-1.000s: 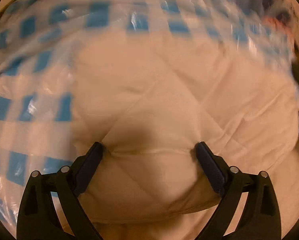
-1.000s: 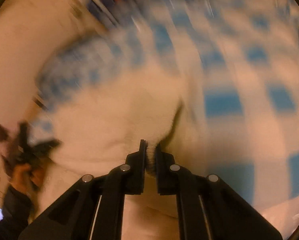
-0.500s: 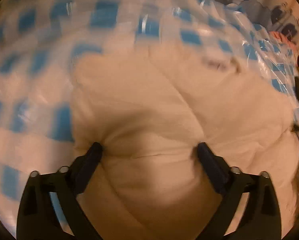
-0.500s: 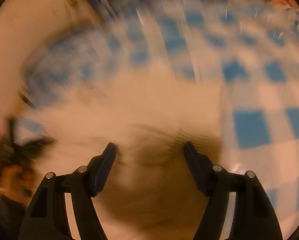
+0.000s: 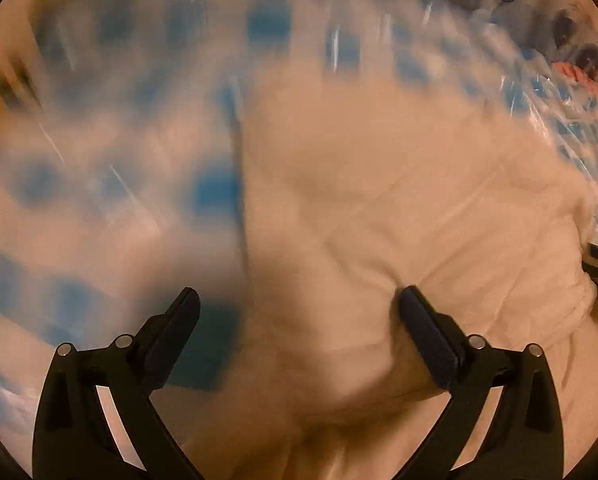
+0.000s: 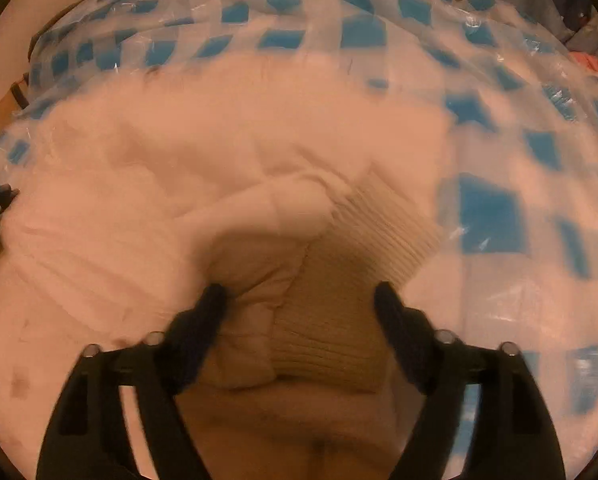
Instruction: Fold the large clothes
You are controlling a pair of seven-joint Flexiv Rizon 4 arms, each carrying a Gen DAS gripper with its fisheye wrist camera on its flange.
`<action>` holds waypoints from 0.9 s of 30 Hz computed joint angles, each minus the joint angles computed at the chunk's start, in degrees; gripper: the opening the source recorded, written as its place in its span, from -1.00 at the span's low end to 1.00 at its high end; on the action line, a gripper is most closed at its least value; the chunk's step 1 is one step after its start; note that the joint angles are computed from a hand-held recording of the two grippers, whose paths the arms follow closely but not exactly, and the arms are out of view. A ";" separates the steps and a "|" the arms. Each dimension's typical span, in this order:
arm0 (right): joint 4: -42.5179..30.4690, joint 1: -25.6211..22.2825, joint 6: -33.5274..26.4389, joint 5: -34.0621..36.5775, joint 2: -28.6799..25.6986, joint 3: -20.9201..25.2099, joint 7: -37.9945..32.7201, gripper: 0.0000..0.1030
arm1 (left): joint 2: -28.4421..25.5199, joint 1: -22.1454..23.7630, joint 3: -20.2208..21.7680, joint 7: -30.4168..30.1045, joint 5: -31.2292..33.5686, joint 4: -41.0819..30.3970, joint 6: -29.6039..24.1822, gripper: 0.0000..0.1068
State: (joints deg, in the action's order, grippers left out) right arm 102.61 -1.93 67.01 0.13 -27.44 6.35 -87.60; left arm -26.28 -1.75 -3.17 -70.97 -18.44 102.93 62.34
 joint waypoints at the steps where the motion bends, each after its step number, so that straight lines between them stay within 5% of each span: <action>1: -0.56 -1.53 0.06 -1.21 -0.64 1.53 1.96 0.59 | -0.82 2.83 -2.73 1.55 -6.34 0.29 -1.83 0.82; 5: -6.52 -6.99 -14.26 11.63 3.49 5.80 -6.95 0.59 | 4.54 3.67 -1.85 0.82 -6.76 2.46 -4.23 0.80; 10: -0.58 -18.07 -27.60 32.97 16.53 8.16 -19.59 0.71 | 20.67 -1.65 7.22 18.18 -17.52 17.19 -2.64 0.80; 14: 6.31 -23.69 -42.72 43.91 24.80 3.57 -23.69 0.71 | 31.04 5.98 8.71 20.44 -13.59 25.82 -11.48 0.80; 19: 14.69 -24.48 -53.02 52.18 33.44 -1.39 -26.04 0.71 | 37.45 9.00 14.57 20.66 -13.00 32.77 -20.77 0.80; 27: 21.71 -19.55 -61.38 55.55 42.67 -6.18 -26.23 0.74 | 46.19 9.89 16.47 22.66 -12.96 40.40 -27.05 0.80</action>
